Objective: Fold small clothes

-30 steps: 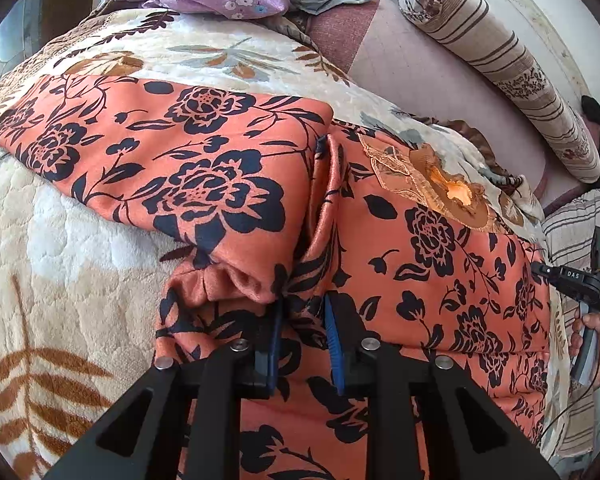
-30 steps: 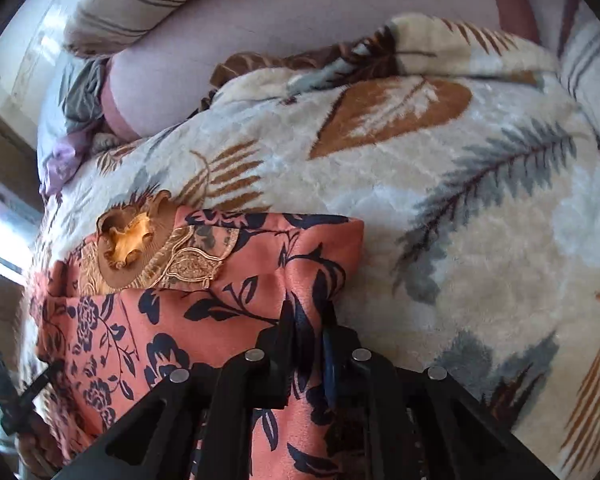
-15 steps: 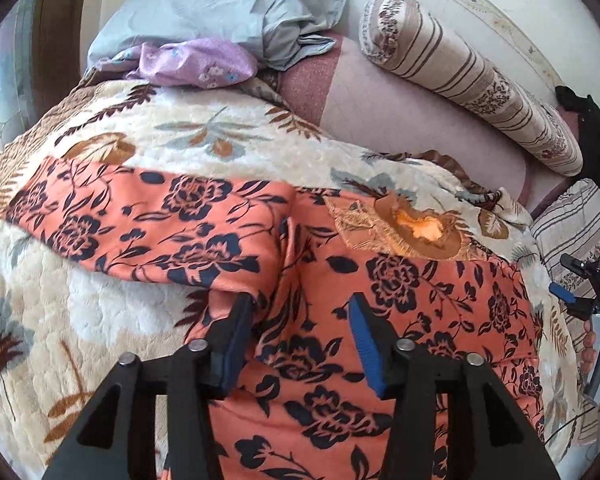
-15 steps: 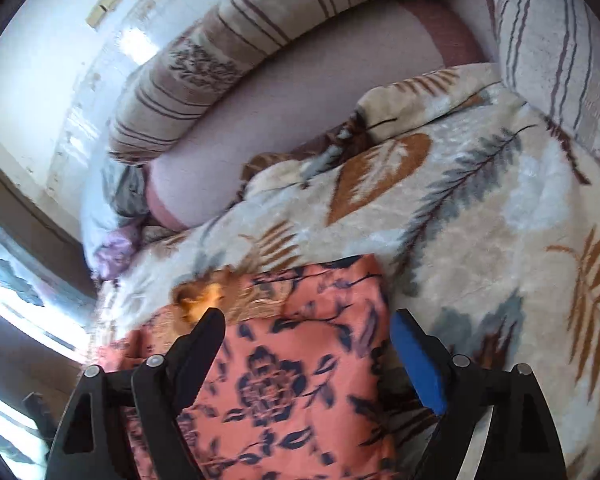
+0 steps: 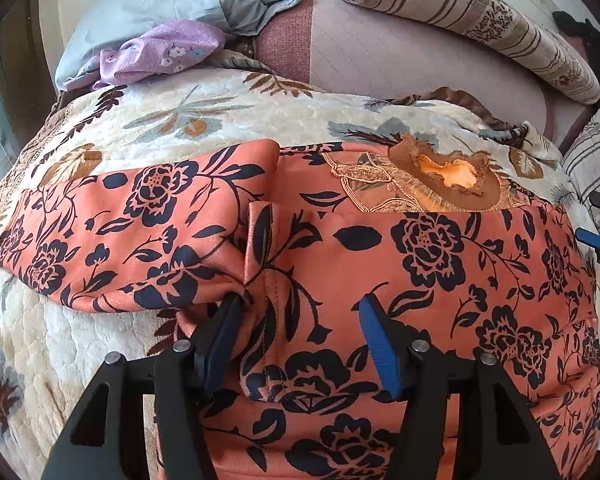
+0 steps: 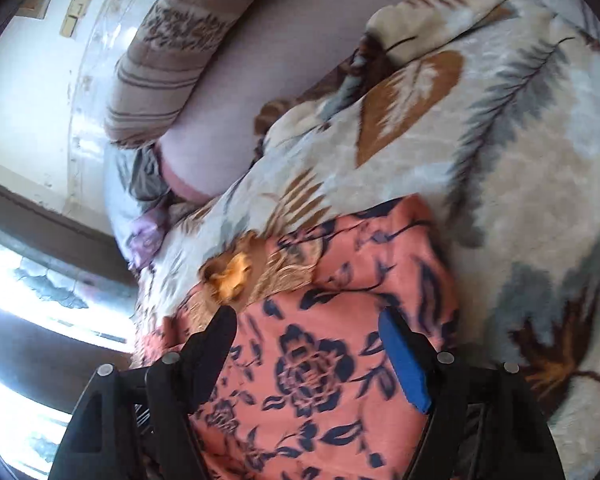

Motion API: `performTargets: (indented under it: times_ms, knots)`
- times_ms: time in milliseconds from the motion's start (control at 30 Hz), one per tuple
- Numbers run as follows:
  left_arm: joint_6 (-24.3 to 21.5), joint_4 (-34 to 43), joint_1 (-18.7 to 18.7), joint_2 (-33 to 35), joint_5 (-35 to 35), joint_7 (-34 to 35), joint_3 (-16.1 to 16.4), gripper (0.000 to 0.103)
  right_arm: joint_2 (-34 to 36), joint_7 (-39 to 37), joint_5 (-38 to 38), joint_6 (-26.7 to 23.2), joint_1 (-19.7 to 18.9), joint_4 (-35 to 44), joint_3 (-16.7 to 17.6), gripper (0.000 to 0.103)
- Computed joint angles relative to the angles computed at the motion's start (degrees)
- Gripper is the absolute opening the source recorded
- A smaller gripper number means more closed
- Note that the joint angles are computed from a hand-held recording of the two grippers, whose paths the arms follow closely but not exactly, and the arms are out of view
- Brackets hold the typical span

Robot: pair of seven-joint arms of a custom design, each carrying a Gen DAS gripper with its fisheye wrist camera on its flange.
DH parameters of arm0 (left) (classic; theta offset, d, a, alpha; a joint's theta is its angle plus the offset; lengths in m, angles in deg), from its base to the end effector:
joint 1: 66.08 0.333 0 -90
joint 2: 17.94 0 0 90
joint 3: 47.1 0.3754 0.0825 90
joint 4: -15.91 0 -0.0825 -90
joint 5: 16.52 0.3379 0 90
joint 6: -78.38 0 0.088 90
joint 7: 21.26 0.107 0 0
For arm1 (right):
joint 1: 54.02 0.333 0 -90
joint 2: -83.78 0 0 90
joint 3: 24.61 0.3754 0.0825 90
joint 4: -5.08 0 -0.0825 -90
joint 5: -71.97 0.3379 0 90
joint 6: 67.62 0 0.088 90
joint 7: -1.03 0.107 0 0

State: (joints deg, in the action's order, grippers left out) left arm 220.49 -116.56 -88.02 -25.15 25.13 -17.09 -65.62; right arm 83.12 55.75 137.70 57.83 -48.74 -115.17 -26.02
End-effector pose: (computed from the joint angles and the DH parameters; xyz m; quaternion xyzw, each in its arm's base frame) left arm 0.3553 -0.3140 0.5071 -0.7570 0.5787 -0.2079 0.2211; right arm 0.5183 0.0680 0.5353 -0.6323 0.6236 0.1865 0.4201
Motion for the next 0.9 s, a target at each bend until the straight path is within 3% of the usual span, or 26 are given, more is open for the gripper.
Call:
performTargets:
  times_ms: [33, 67, 133, 200, 233, 300, 467, 533, 600, 667, 700, 733, 800, 867, 900]
  knots:
    - [0.63, -0.30, 0.05, -0.27, -0.01, -0.57, 0.07, 0.062, 1.10, -1.17, 1.47, -1.53, 0.10, 0.48, 0.06, 0.077]
    - [1.59, -0.89, 0.11, -0.69, -0.39, -0.66, 0.31, 0.062, 2.29, -0.56, 0.77, 0.13, 0.42, 0.66, 0.66, 0.078]
    - [3.87, -2.68, 0.19, -1.80, -2.38, 0.61, 1.12, 0.062, 4.37, 5.38, -2.44, 8.81, 2.95, -0.31, -0.20, 0.075]
    - [3.95, -5.36, 1.18, -3.88, -7.16, 0.80, 0.88, 0.061, 2.35, 4.96, 3.90, 11.39, 1.48, -2.64, 1.53, 0.073]
    - [7.00, -7.98, 0.52, -5.66, -7.53, -0.74, 2.32, 0.055, 0.65, 2.79, 3.41, 12.96, 2.19, -3.59, 2.10, 0.076]
    - [12.33, -11.98, 1.08, -9.13, -7.72, -3.33, 2.57, 0.053, -3.22, -1.02, 1.97, 13.17, 3.39, -6.04, 2.62, 0.076]
    - [18.56, -14.76, 0.92, -12.10, -10.19, -5.73, 1.78, 0.053, -11.10, -2.94, 3.30, 15.34, 6.35, -14.39, 3.35, 0.077]
    - [18.35, -13.80, -0.05, -10.35, -12.08, -4.17, 2.35, 0.053, -13.27, -3.71, 4.69, 14.64, 6.95, -17.10, 2.65, 0.077]
    - [17.02, -12.55, -2.49, -7.47, -18.15, -0.29, 4.71, 0.053, -15.55, -4.42, 5.18, 16.10, 7.47, -19.72, 2.96, 0.077]
    - [19.93, -13.15, 0.48, -6.84, -17.15, -4.97, 3.22, 0.053, -17.46, -3.86, 3.89, 15.98, 7.52, -21.66, 2.84, 0.077]
    - [21.86, -13.72, 1.57, -6.99, -16.75, -7.08, 2.95, 0.050, -18.63, -3.69, 3.26, 15.64, 7.24, -22.77, 2.37, 0.077]
    - [23.86, -14.41, 1.95, -7.09, -17.49, -8.48, 3.33, 0.020, -19.29, -3.50, 3.15, 15.64, 7.13, -23.49, 2.21, 0.077]
    - [27.42, -15.64, 2.10, -7.34, -19.65, -10.31, 4.14, 0.016, -20.71, -3.01, 2.42, 15.49, 6.19, -25.10, 1.37, 0.077]
    - [20.80, -11.50, 7.59, -9.75, -10.48, -14.76, -2.55, 0.015, -21.53, -2.37, 2.46, 15.35, 5.35, -25.71, 0.58, 0.077]
    - [13.30, -7.13, 9.13, -10.56, -4.06, -15.21, -6.66, 0.015, -21.85, -3.00, 3.24, 14.86, 5.03, -25.78, -0.23, 0.077]
